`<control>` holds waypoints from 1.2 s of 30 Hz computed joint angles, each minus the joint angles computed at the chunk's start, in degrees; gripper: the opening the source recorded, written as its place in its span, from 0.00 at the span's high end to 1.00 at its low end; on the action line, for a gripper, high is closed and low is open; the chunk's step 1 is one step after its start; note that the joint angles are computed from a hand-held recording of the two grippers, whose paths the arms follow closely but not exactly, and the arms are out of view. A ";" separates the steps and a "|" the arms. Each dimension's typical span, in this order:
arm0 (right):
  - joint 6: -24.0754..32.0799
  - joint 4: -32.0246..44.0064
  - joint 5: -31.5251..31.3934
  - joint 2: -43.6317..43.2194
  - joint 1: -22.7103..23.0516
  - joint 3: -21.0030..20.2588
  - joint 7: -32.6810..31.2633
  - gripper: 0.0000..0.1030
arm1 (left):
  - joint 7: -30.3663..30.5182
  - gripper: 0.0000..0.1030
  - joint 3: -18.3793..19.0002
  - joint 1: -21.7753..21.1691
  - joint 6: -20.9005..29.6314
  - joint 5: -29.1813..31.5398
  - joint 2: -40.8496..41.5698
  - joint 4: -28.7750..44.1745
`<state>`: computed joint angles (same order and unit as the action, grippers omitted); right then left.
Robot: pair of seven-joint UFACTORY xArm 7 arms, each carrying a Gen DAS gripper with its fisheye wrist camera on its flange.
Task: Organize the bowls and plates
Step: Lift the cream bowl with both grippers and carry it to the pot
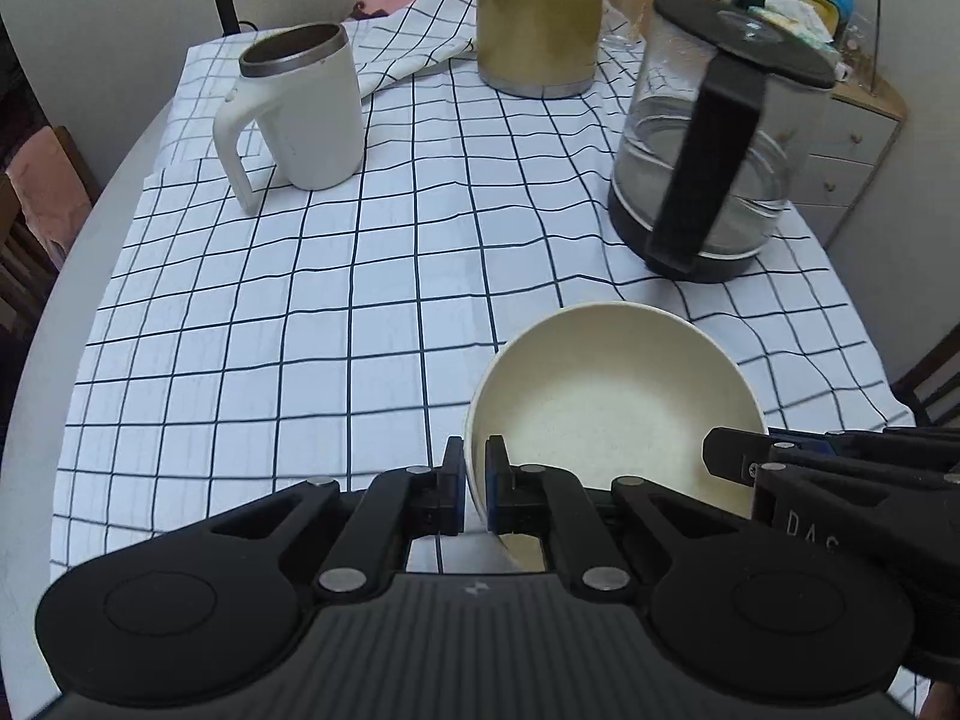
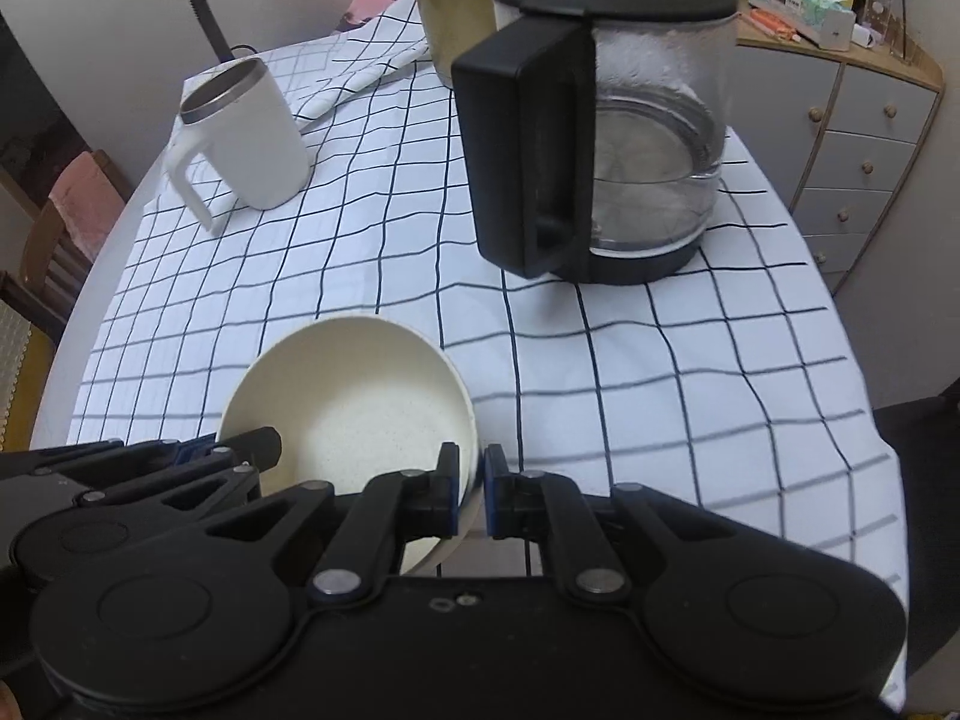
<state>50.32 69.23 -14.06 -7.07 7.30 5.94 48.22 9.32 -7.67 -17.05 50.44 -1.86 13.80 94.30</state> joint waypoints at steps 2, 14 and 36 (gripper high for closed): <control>1.29 -0.70 -0.03 -2.15 0.39 0.55 0.47 0.92 | 1.61 0.95 -0.30 0.64 -0.12 -1.56 -3.08 -2.54; 11.57 -2.82 -2.63 -15.37 1.89 7.09 6.85 0.92 | 11.70 0.95 1.36 2.42 4.06 -11.57 -23.32 -16.49; 34.29 -1.31 2.89 -30.75 6.00 20.98 20.77 0.92 | 22.49 0.94 7.14 0.82 20.23 -16.79 -52.26 -35.07</control>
<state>84.61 67.91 -11.17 -37.82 13.30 26.93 69.00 31.81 -0.53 -16.24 70.67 -18.65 -38.46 59.23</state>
